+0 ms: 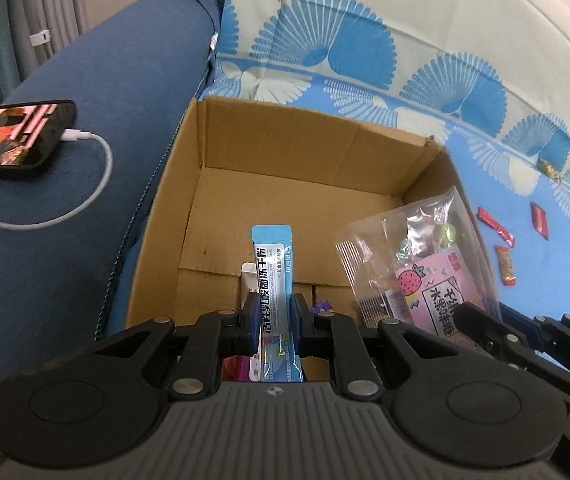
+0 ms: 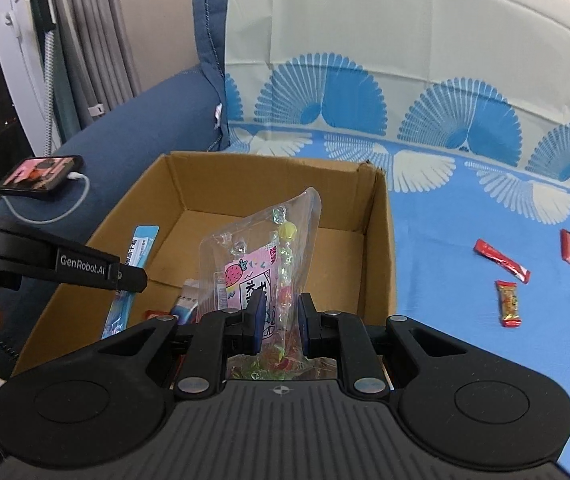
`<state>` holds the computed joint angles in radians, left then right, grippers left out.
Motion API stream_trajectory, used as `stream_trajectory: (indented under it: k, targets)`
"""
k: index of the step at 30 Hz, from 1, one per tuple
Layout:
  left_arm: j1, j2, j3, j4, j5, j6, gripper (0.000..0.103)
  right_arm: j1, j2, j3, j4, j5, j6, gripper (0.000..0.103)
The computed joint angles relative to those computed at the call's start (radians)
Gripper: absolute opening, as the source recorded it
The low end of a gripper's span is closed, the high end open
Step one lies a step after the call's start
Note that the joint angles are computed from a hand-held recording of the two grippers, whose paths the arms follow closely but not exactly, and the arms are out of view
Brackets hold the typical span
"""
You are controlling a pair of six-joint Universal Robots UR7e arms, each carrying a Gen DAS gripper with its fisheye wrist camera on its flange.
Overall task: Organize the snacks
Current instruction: 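Open both tools to drop the blue packet and candy bag into the box, then withdraw both tools from the box toward the remaining red snacks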
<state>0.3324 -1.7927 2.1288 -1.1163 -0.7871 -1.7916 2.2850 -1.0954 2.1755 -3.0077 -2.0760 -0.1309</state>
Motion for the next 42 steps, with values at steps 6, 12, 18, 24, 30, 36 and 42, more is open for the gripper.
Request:
stream_trajectory:
  k: [6,12,18,24,30,36,42]
  targets:
    - [0.057,0.035,-0.019,0.019,-0.02,-0.003,0.103,-0.032,0.043,-0.029,-0.011,0.017,0.013,0.06]
    - [-0.025,0.011,-0.017,0.111,-0.104,-0.109,0.103,-0.009,-0.007,-0.007,0.024,-0.001,0.032,0.077]
    - [-0.209,0.014,-0.011,0.182,-0.255,-0.25,0.103,0.07,-0.135,0.053,0.145,-0.035,0.098,0.088]
    - [-0.38,0.07,-0.033,0.21,-0.357,-0.343,0.103,0.182,-0.25,0.106,0.225,-0.083,0.165,0.093]
    - [-0.494,0.171,-0.08,0.262,-0.394,-0.387,0.103,0.277,-0.343,0.14,0.286,-0.139,0.209,0.094]
    - [-0.564,0.247,-0.128,0.304,-0.417,-0.421,0.103,0.346,-0.421,0.167,0.322,-0.179,0.249,0.095]
    - [-0.607,0.305,-0.174,0.346,-0.423,-0.442,0.103,0.391,-0.482,0.186,0.348,-0.197,0.285,0.096]
